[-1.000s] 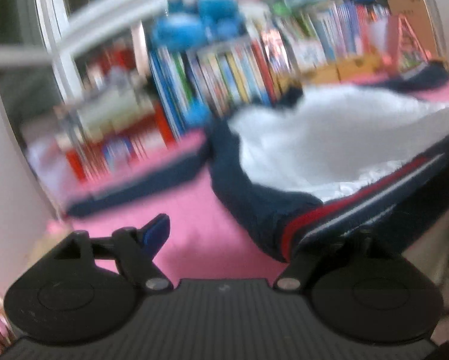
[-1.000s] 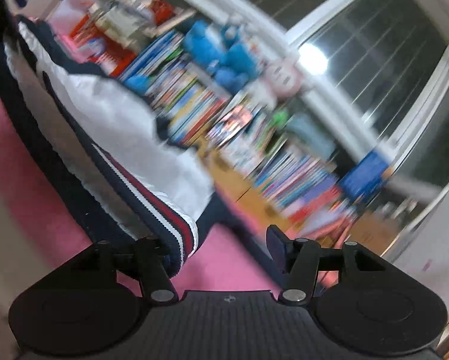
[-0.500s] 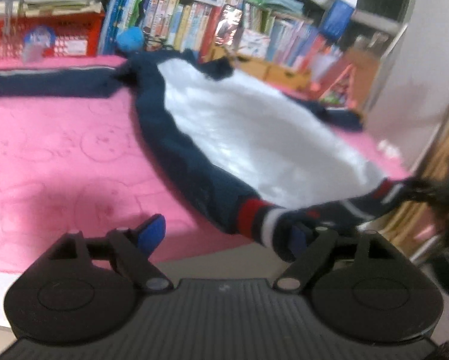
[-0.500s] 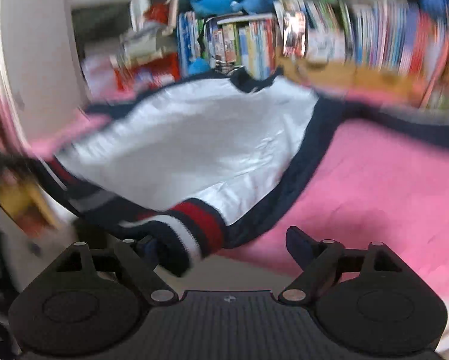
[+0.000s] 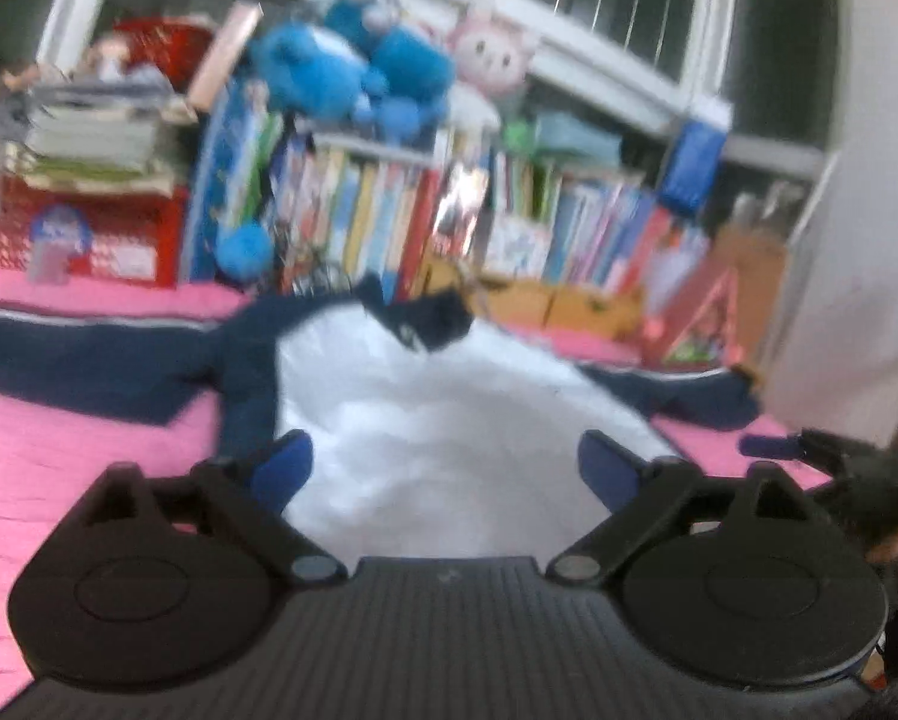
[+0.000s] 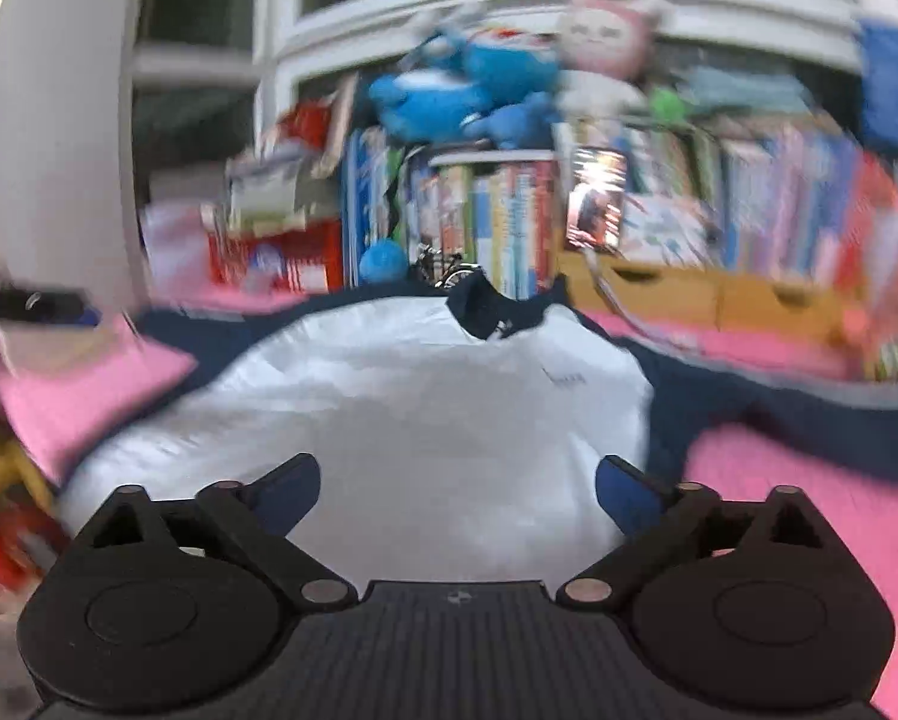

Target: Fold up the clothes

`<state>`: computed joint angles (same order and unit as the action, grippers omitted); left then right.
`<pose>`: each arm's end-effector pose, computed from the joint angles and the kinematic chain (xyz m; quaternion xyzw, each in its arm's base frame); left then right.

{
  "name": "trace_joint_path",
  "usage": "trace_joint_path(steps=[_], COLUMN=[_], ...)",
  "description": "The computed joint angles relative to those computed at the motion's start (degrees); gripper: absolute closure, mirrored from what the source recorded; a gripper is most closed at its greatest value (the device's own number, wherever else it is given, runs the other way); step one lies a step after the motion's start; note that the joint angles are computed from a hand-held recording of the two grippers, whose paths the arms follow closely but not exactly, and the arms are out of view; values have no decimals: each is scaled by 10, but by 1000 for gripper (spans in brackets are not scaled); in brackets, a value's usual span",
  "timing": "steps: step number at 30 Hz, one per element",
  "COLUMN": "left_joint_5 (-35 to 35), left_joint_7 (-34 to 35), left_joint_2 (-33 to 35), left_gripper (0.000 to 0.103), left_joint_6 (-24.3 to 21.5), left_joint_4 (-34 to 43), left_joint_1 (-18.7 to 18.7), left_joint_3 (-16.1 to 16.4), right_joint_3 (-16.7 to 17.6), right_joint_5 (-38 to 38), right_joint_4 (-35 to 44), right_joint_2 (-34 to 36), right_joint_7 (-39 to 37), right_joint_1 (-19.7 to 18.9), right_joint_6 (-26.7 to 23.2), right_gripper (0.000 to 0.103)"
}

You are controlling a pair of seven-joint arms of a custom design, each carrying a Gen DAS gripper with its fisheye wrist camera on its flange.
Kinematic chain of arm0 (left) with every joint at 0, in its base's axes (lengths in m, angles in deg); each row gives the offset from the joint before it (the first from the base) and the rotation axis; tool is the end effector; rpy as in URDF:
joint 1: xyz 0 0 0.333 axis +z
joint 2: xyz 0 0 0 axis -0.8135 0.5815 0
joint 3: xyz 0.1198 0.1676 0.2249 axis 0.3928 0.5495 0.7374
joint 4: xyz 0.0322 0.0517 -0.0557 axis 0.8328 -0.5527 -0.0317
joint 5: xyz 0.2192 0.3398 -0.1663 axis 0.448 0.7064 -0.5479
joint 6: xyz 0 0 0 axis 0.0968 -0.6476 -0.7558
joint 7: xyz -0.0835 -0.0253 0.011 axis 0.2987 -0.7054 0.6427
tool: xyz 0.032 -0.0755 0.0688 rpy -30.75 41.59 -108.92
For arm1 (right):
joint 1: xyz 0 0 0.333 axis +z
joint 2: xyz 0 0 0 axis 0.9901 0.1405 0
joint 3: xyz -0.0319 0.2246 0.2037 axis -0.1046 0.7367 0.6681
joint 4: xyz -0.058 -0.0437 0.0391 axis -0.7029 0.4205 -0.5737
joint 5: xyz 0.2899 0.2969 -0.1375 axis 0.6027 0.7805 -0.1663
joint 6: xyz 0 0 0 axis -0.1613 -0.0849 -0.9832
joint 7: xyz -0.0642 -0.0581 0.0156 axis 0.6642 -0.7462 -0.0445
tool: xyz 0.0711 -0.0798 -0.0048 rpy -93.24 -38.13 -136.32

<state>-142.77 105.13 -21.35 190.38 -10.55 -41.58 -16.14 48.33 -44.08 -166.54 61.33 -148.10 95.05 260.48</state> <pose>0.7423 0.0273 0.4545 -0.4501 0.6872 -0.5398 0.1836 0.6419 0.2173 0.4671 -0.6497 0.5262 -0.3493 0.4231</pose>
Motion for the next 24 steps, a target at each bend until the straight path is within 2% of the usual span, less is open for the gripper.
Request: trace_joint_path(steps=[3, 4, 6, 7, 9, 10, 11, 12, 14, 15, 16, 17, 18, 19, 21, 23, 24], left_joint_5=[59, 96, 144, 148, 81, 54, 52, 50, 49, 46, 41, 36, 31, 29, 32, 45, 63], left_joint_7=[-52, -79, -94, -67, 70, 99, 92, 84, 75, 81, 88, 94, 99, 99, 93, 72, 40], left_joint_2=[54, 70, 77, 78, 80, 80, 79, 78, 77, 76, 76, 78, 80, 82, 83, 79, 73], left_gripper=[17, 19, 26, 27, 24, 24, 24, 23, 23, 23, 23, 23, 22, 22, 22, 22, 22], left_joint_6=[73, 98, 145, 182, 242, 248, 247, 246, 240, 237, 239, 239, 239, 239, 237, 224, 199], left_joint_4=[36, 44, 32, 20, 8, 6, 5, 4, 4, 3, 4, 6, 9, 12, 14, 13, 10], left_joint_1=[-44, -58, -71, -69, -20, -3, 2, 7, 14, 18, 19, 19, 19, 17, 15, 13, 14], left_joint_3=[-3, 2, 6, 1, -59, -74, -74, -74, -72, -73, -75, -77, -79, -78, -76, -69, -60], right_joint_3=[13, 15, 19, 12, -12, -36, -58, -62, -50, -38, -42, -42, -22, -19, -13, -2, 18], right_joint_5=[98, 127, 186, 195, 196, 160, 104, 73, 90, 117, 144, 152, 139, 130, 133, 199, 261], right_joint_4=[76, 85, 82, 73, 40, 21, 1, -19, -41, -37, -31, -28, -29, -27, 7, 73, 110], right_joint_2=[86, 101, 112, 108, 88, 73, 57, 41, 24, 23, 25, 22, 13, 8, 24, 78, 111], right_joint_7=[-104, -119, -154, -153, -134, -93, -36, -6, -25, -56, -84, -96, -84, -74, -78, -162, -240], right_joint_1=[17, 20, 24, 32, 54, 75, 95, 103, 111, 106, 115, 114, 92, 81, 53, 29, 11], right_joint_6=[-19, -26, -55, -74, -124, -149, -180, -226, -352, -395, -436, -445, -422, -378, -248, -138, -101], right_gripper=[27, 31, 46, 48, 53, 53, 54, 54, 52, 56, 58, 60, 60, 59, 43, 41, 41])
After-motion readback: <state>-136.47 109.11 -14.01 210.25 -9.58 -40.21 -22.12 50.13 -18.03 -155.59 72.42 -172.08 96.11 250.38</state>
